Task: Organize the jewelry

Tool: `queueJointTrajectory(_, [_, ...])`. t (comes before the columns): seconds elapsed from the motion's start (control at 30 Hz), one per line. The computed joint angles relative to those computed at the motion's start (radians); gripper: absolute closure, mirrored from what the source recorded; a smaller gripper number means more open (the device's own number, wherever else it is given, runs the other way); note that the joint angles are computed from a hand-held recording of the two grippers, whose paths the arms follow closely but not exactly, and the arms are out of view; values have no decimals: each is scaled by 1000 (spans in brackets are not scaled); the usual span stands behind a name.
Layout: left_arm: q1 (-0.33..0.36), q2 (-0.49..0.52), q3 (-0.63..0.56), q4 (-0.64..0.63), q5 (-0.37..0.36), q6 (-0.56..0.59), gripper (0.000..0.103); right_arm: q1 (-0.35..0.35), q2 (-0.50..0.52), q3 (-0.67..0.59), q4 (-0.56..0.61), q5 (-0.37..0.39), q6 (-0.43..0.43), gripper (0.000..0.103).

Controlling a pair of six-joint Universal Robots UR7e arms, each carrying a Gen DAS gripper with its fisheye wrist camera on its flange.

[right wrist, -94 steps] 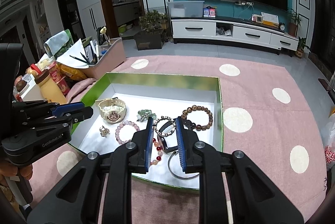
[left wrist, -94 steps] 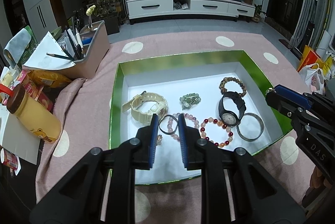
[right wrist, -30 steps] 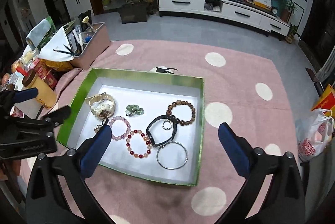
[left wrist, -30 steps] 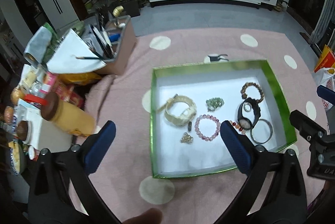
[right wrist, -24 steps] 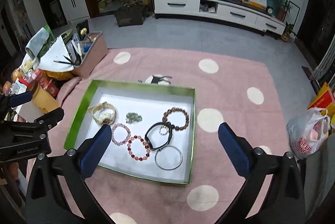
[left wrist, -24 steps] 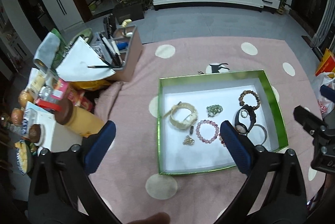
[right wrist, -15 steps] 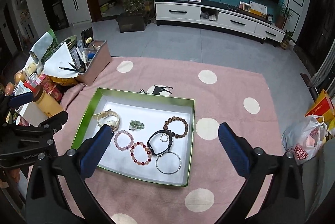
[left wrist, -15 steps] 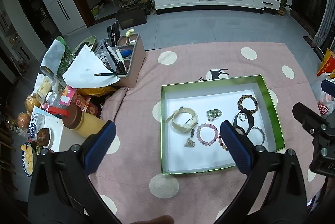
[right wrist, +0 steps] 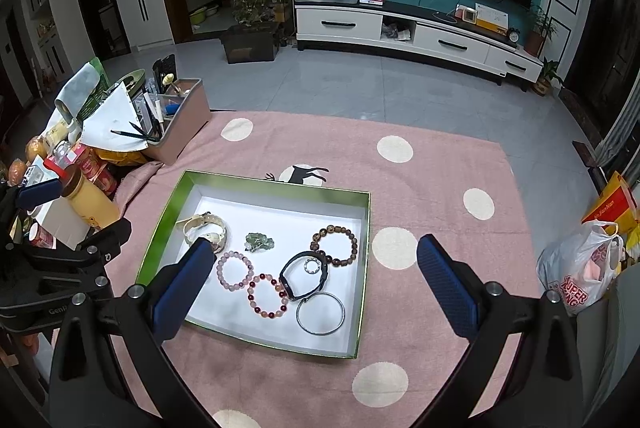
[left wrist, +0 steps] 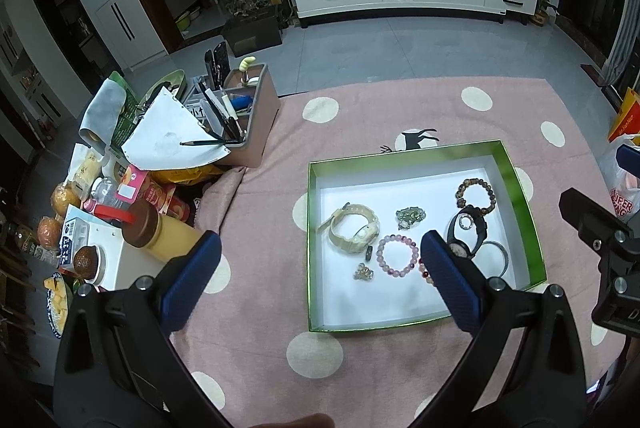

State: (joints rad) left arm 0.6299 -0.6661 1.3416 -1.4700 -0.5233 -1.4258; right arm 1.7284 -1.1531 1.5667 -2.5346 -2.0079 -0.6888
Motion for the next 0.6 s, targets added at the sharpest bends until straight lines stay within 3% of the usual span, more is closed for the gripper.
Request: queueJointTrajectory(0.6, [1, 4, -9, 21, 4, -16, 2, 0, 1, -4, -7, -2, -5, 1])
